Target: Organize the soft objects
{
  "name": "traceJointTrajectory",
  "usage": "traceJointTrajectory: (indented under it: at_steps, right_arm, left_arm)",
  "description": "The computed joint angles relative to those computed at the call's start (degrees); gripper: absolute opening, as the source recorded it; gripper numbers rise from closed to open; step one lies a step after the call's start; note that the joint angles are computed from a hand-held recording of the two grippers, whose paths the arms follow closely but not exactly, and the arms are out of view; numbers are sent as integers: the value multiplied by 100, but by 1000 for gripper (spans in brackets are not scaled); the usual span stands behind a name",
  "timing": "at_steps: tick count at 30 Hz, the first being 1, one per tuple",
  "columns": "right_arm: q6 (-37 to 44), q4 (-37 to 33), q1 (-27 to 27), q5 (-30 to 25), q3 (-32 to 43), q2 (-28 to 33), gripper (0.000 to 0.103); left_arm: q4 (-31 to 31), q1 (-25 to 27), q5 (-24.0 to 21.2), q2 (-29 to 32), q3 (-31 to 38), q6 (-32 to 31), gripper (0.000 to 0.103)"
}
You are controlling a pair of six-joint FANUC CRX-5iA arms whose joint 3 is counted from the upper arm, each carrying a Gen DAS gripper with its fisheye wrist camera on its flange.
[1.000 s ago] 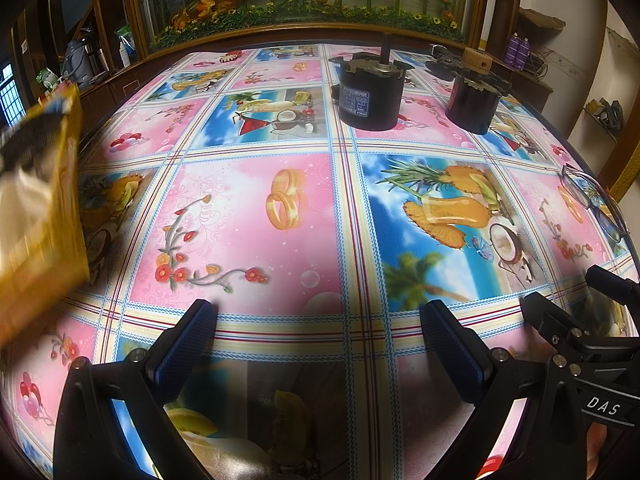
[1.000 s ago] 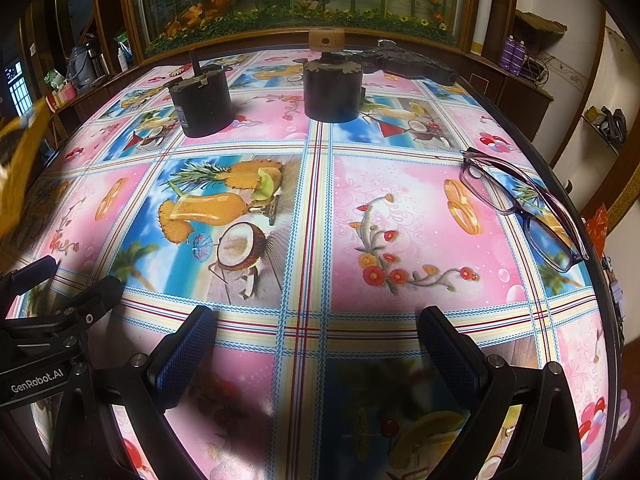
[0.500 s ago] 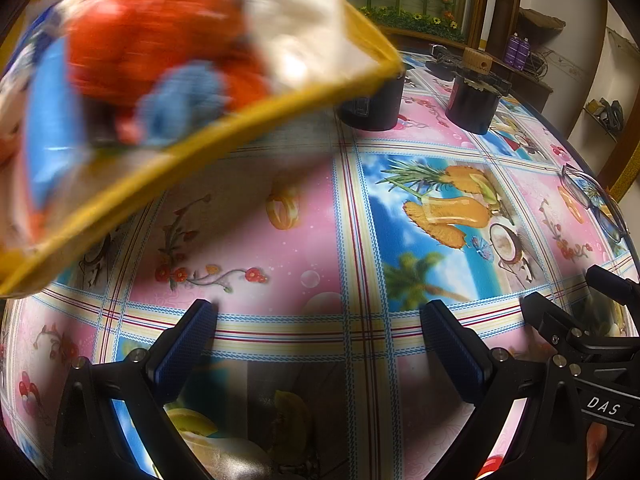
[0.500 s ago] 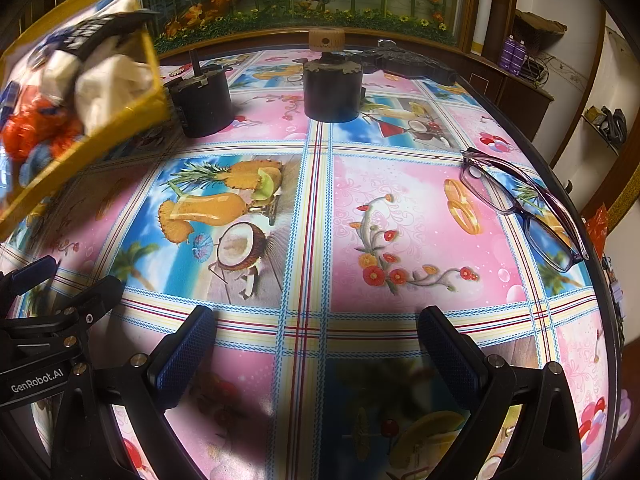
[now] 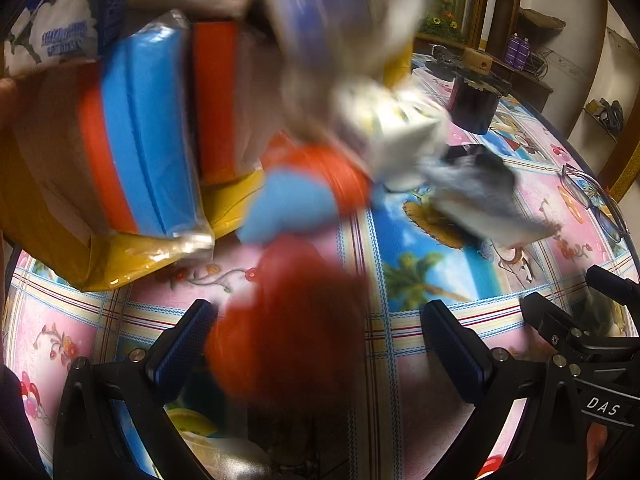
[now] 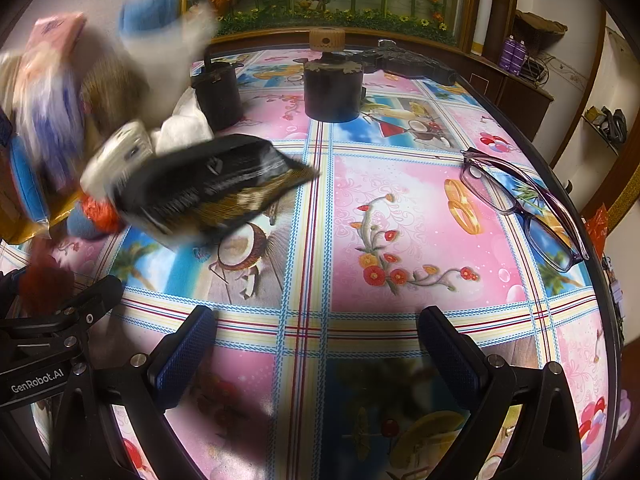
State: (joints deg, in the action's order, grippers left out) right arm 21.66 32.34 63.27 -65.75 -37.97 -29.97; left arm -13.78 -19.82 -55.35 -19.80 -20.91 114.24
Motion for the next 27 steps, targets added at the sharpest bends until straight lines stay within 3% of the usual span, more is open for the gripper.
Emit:
traceJointTrajectory:
  at_steps: [27]
  right_arm:
    - [70,-28,-9,32,18,15,102]
  left_arm:
    - [14,21,16,-21,-24,-23,103]
